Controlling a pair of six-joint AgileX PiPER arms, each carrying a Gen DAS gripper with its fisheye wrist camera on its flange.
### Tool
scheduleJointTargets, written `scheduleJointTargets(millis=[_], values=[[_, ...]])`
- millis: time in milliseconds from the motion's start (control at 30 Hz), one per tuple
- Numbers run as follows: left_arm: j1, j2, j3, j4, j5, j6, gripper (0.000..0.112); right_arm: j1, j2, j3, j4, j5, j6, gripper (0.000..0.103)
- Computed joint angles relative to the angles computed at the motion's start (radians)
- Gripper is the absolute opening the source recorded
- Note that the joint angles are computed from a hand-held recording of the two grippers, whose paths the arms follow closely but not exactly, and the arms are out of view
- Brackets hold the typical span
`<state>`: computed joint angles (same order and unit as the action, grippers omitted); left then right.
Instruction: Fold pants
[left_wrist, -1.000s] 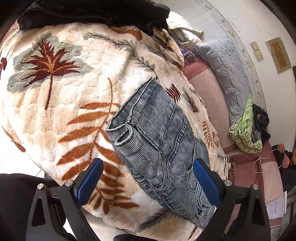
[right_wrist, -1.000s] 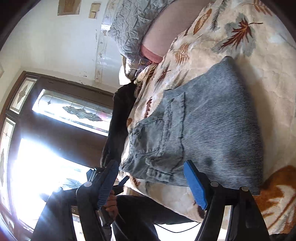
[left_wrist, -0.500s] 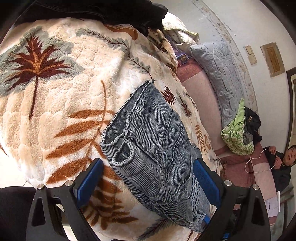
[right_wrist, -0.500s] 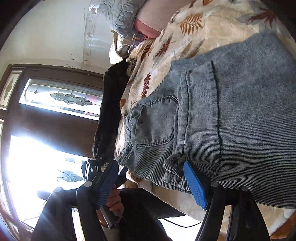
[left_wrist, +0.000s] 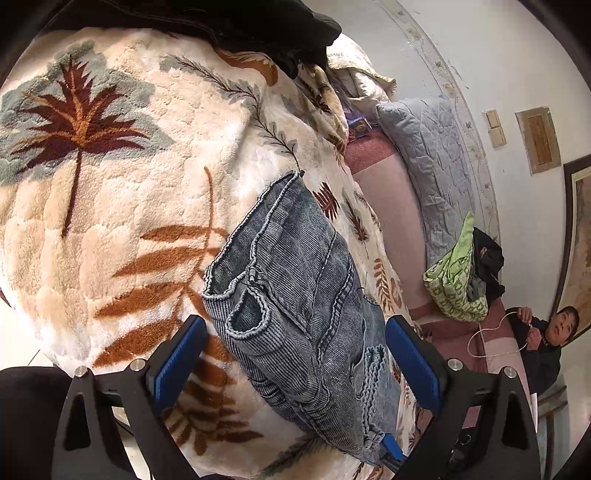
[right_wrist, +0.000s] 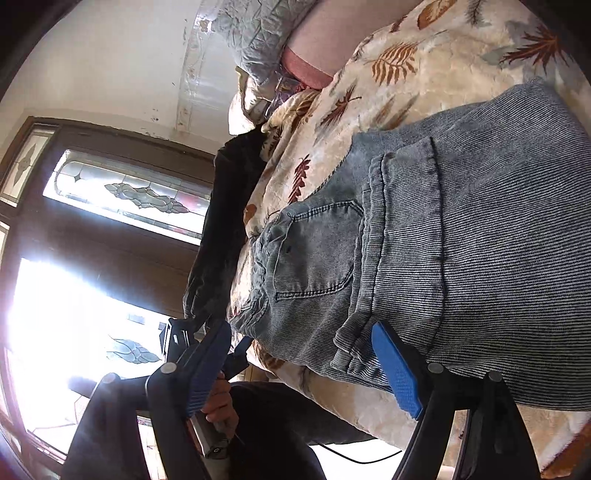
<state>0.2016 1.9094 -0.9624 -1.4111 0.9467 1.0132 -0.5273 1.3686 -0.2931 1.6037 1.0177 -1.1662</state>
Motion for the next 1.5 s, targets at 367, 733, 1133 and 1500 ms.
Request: scheduleJointTargets(millis=[367,733,1133,1500], values=[[-0.053,0.012,-0.031,0.022,-0.065,-0.079,0.097,-0.138,0.069,0.093,0.052,0.163,-0.222,0.081],[-0.099,0.003,-0.059,0.106,-0.184,-0.073,0.012,-0.006,0.029,-0.028,0.035,0.135,-0.015,0.081],[-0.105,-0.033,-0.017,0.019,-0.197,0.082,0.011,0.394,0.48,-0.634,-0.207,-0.249,0.671,0.095],[-0.09,-0.032,-0.016,0.014,-0.178,0.093,0.011,0.43,0.539,-0.821,-0.478,-0.215,0.964,0.1]])
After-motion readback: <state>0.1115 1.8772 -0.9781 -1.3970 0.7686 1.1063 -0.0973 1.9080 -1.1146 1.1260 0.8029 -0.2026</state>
